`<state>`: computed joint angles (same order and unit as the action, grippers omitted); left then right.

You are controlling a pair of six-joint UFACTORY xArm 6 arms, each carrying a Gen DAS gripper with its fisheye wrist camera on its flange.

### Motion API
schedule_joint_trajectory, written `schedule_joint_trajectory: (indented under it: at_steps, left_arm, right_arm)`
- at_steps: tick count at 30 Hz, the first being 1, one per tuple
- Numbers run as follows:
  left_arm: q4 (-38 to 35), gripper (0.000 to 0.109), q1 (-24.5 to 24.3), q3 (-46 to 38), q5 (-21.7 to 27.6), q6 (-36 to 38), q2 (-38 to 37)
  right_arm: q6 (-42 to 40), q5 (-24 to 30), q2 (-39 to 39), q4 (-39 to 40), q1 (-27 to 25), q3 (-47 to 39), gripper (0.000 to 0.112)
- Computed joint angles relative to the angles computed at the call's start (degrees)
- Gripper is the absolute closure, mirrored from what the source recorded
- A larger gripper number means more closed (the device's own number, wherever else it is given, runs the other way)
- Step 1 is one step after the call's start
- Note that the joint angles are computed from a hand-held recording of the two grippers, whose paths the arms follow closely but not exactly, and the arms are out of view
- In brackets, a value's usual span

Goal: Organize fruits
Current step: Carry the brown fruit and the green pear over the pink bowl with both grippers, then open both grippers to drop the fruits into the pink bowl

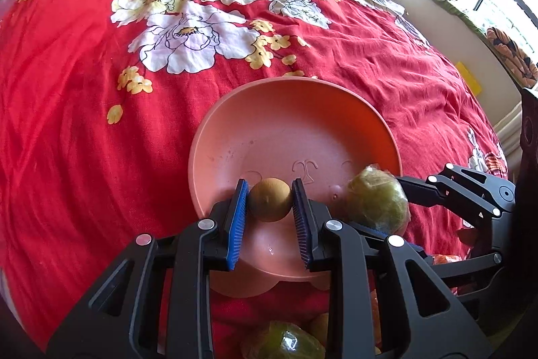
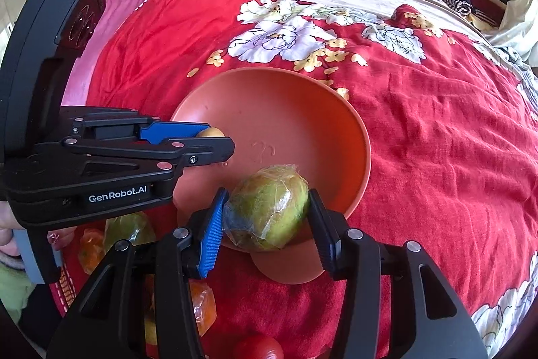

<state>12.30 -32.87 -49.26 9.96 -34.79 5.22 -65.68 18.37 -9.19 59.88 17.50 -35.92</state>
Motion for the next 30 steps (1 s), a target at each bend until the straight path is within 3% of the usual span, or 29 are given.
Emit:
schedule_joint_trajectory:
  at_steps: [12, 18, 20, 22, 30]
  left_arm:
    - [1.4, 0.087, 0.2, 0.2, 0.2, -1.6, -0.3]
    - [0.8, 0.085, 0.1, 0.4, -0.1, -1.5, -0.5]
    - [0.9, 0.083, 0.1, 0.5, 0.0, -1.8, -0.8]
    - [-0.2, 0.072, -0.2, 0.6, 0.0, -1.0, -1.1]
    - [-0.3, 0.063, -0.4, 1.2, -0.3, -1.3, -2.9]
  right_arm:
    - [0.8, -0.5, -2.4, 0.7, -0.2, 1.2, 0.048]
    - [0.6, -3.2, -3.1, 1.2, 0.6, 2.2, 0.043]
    - [0.9, -3.5, -3.2, 1.1, 0.7, 2.4, 0.043]
    - [0.2, -3.3, -3.5, 1.8, 0.7, 2.5, 0.041]
    - [0.7, -4.4, -4.9, 2.5, 0.9, 3.3, 0.027]
